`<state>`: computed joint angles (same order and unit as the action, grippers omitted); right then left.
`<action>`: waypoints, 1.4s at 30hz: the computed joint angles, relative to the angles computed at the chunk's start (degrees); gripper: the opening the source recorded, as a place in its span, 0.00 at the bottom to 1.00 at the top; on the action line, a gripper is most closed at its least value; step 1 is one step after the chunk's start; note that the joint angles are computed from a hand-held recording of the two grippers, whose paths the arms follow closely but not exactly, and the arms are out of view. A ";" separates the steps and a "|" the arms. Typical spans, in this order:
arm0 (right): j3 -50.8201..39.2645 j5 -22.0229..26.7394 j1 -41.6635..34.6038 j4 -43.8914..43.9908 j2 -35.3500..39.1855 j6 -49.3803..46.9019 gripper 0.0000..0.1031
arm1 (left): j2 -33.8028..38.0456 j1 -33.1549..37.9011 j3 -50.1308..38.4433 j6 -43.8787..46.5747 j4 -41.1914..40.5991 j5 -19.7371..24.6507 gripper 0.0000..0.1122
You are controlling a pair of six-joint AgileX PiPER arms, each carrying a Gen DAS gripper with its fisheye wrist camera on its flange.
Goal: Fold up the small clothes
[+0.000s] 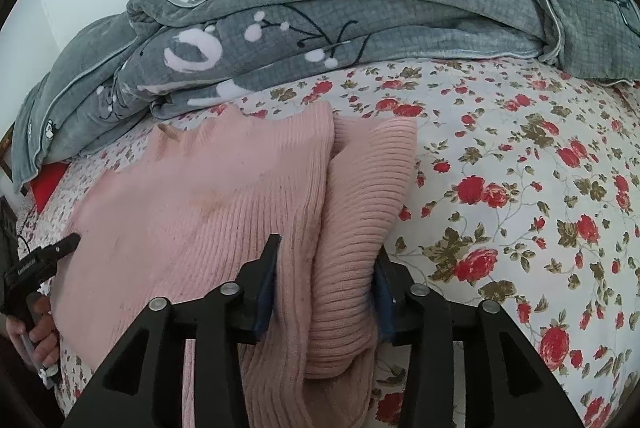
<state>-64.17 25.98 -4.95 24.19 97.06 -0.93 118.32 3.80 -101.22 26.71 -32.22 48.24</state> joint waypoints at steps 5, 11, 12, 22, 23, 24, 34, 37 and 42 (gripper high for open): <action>1.43 -0.44 -2.33 11.84 -0.28 -11.10 0.24 | 2.56 3.76 -1.99 6.60 -12.15 6.44 0.21; 3.21 -5.95 3.47 -10.96 -4.82 8.48 0.19 | -1.24 2.54 1.04 7.64 -10.74 4.14 0.19; 3.19 -5.40 3.88 -13.59 -5.48 11.03 0.19 | -2.25 2.33 1.66 8.26 -10.57 3.88 0.19; 10.60 6.09 8.13 -21.89 -21.43 23.26 0.19 | -15.60 6.79 12.85 11.40 -10.72 12.76 0.19; 11.92 7.16 8.75 -22.03 -23.79 24.07 0.19 | -17.13 7.83 14.45 12.32 -10.80 14.08 0.19; 13.31 8.20 9.17 -21.70 -26.23 24.44 0.19 | -18.72 9.00 16.16 13.63 -11.11 15.35 0.19; 21.60 7.65 18.98 -42.25 -29.55 49.38 0.38 | -21.03 10.30 24.86 18.28 -8.52 9.72 0.37; 19.60 12.21 21.68 -49.04 -28.70 55.70 0.46 | -19.74 12.53 25.74 21.97 -12.65 10.91 0.42; 12.33 25.96 33.61 -61.35 -29.77 68.18 0.47 | -19.60 13.82 28.61 26.09 -17.10 9.53 0.44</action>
